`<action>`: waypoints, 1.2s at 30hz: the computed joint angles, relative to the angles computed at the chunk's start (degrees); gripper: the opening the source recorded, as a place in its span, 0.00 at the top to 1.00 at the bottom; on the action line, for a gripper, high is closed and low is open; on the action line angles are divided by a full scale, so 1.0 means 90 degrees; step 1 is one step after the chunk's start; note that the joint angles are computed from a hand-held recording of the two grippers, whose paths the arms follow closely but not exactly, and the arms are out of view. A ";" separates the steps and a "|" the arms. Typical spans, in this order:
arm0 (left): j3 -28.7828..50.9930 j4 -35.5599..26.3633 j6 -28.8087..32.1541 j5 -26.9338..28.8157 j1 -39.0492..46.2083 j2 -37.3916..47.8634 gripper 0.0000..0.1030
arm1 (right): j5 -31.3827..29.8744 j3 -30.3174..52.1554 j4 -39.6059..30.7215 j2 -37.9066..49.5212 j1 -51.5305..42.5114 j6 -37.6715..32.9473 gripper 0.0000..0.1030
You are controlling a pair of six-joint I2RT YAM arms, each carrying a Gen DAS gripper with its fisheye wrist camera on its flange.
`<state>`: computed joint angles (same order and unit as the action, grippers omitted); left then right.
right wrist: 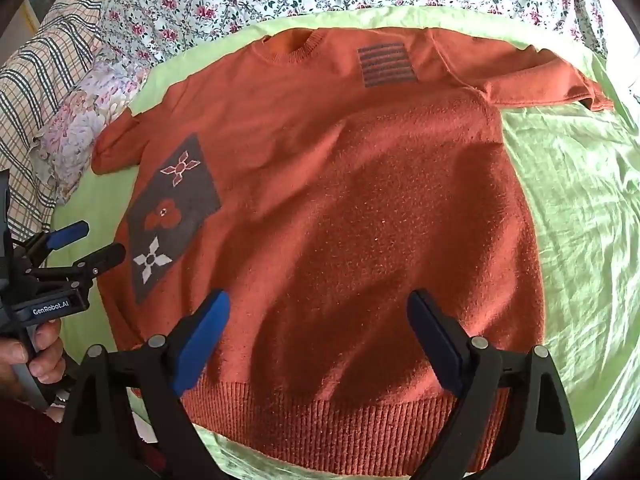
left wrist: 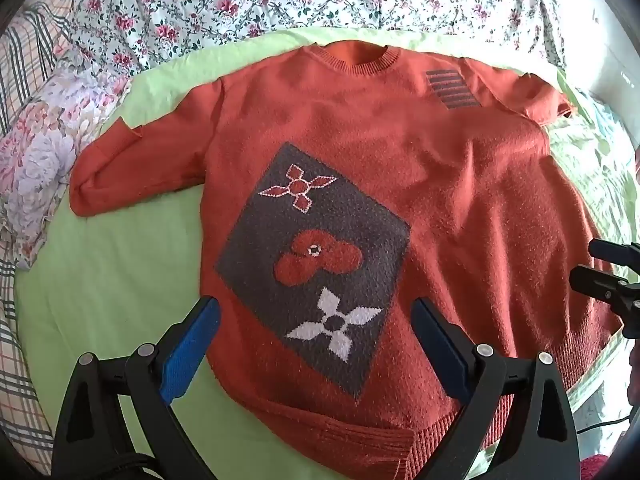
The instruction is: Fold small clothes
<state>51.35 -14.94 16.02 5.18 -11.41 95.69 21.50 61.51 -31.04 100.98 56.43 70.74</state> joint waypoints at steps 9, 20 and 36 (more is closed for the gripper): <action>0.0049 0.0163 -0.0121 0.0077 -0.0069 0.0174 0.06 | -0.0061 0.0049 0.0046 0.0081 -0.0055 -0.0027 0.12; 0.0128 -0.0239 0.0351 -0.0068 -0.0045 0.0071 0.06 | -0.0209 0.0030 0.0491 0.0185 -0.0131 -0.0144 0.12; -0.0147 0.0287 0.0262 0.0137 -0.0049 -0.0067 0.06 | -0.0248 0.0155 0.0375 0.0261 -0.0163 -0.0259 0.12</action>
<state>50.03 -12.36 18.38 6.41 -11.85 95.09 19.27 62.91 -27.67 103.33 54.96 68.41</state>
